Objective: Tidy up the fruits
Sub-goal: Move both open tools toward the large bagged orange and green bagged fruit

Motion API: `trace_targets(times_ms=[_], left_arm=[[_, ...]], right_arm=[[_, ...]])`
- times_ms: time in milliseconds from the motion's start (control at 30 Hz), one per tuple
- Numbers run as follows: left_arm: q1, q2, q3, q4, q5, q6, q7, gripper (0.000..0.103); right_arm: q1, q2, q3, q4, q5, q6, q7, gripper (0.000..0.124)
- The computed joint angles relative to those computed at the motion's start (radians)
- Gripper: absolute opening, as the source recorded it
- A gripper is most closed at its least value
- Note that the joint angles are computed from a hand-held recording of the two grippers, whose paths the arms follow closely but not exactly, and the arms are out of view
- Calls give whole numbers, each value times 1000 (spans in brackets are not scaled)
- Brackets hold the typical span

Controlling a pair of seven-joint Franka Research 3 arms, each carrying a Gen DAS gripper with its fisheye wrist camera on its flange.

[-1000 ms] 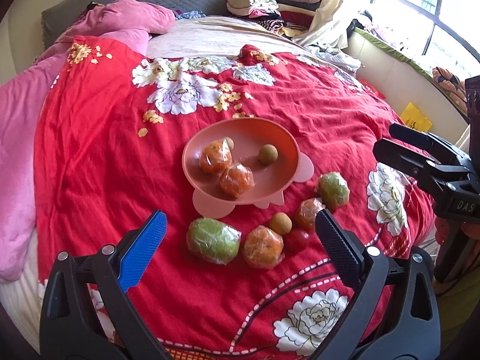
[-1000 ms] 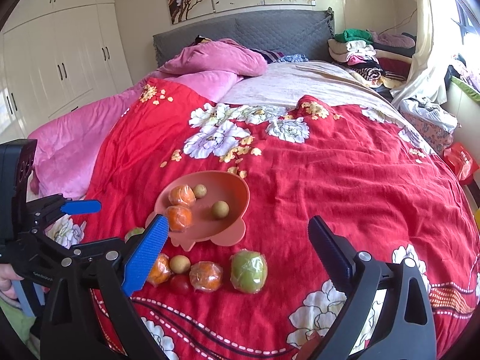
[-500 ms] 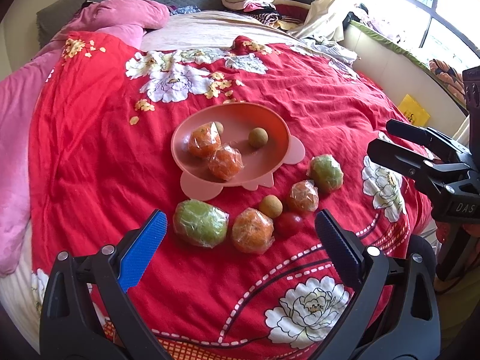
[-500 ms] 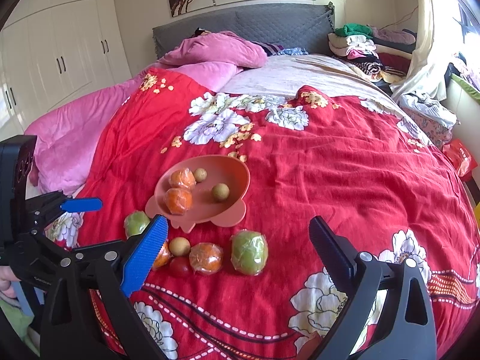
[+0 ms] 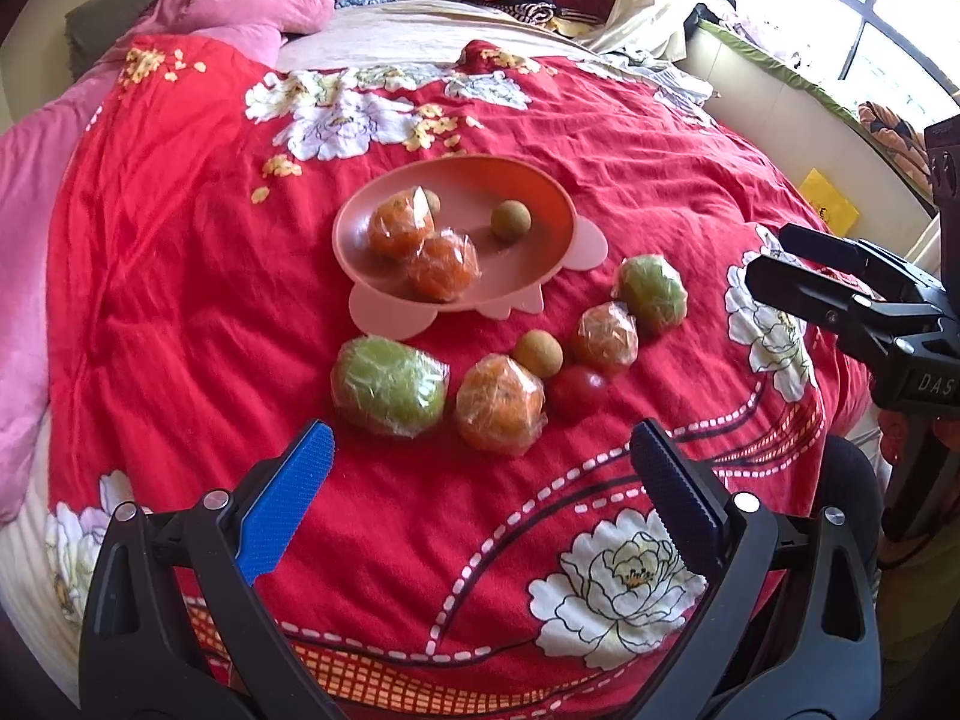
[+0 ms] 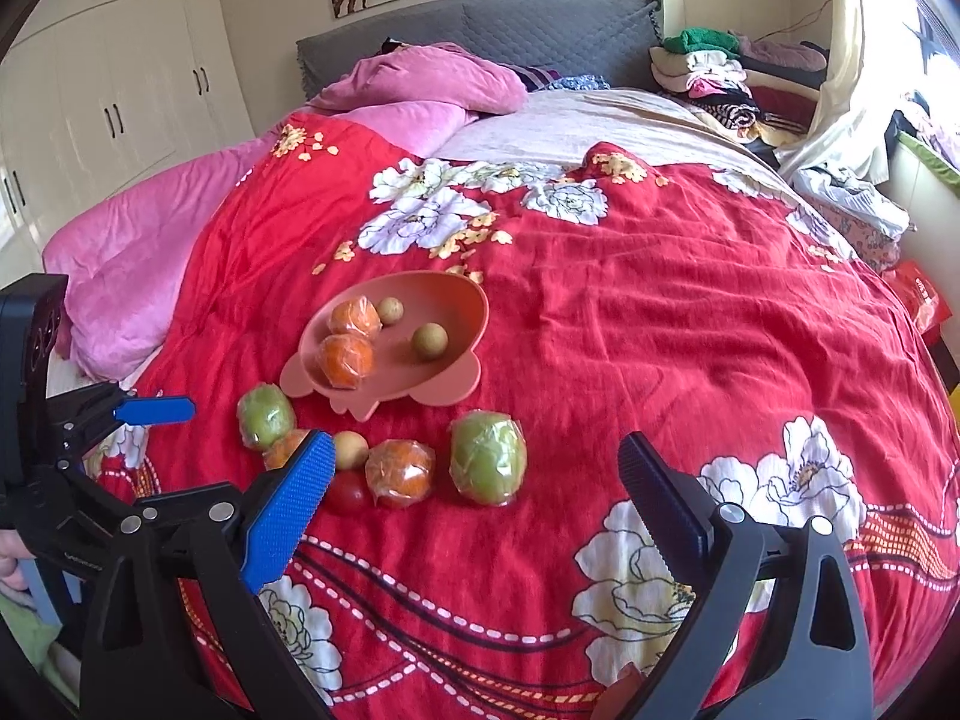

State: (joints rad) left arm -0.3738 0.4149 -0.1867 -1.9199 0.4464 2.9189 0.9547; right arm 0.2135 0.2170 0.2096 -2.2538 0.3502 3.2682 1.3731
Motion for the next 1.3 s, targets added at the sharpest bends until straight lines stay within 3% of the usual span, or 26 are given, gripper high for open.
trace_targets(times_ms=[367, 467, 567, 600, 767, 967, 1133, 1200, 1300], left_arm=[[7, -7, -11, -30, -17, 9, 11, 93], [9, -5, -17, -35, -24, 12, 18, 93], [7, 3, -24, -34, -28, 10, 31, 92], [8, 5, -26, -35, -31, 14, 35, 91], [10, 18, -35, -31, -48, 16, 54, 84], [20, 47, -45, -7, -75, 19, 85, 66], [29, 78, -53, 19, -101, 20, 112, 58], [30, 87, -54, 30, -108, 19, 117, 55], [26, 95, -47, 38, -110, 23, 119, 54]], right_arm=[[17, -3, -17, -18, -4, -4, 5, 95], [57, -3, -59, -23, -8, -10, 15, 95], [198, 2, -209, -20, -35, -31, 56, 95], [217, 4, -229, -19, -44, -34, 65, 95], [197, 12, -214, -20, -59, -37, 78, 95], [138, 27, -157, -11, -53, -37, 72, 95], [164, 40, -186, -6, -60, -38, 77, 92], [138, 49, -161, 4, -57, -47, 70, 77], [127, 65, -151, 19, -55, -57, 64, 70]])
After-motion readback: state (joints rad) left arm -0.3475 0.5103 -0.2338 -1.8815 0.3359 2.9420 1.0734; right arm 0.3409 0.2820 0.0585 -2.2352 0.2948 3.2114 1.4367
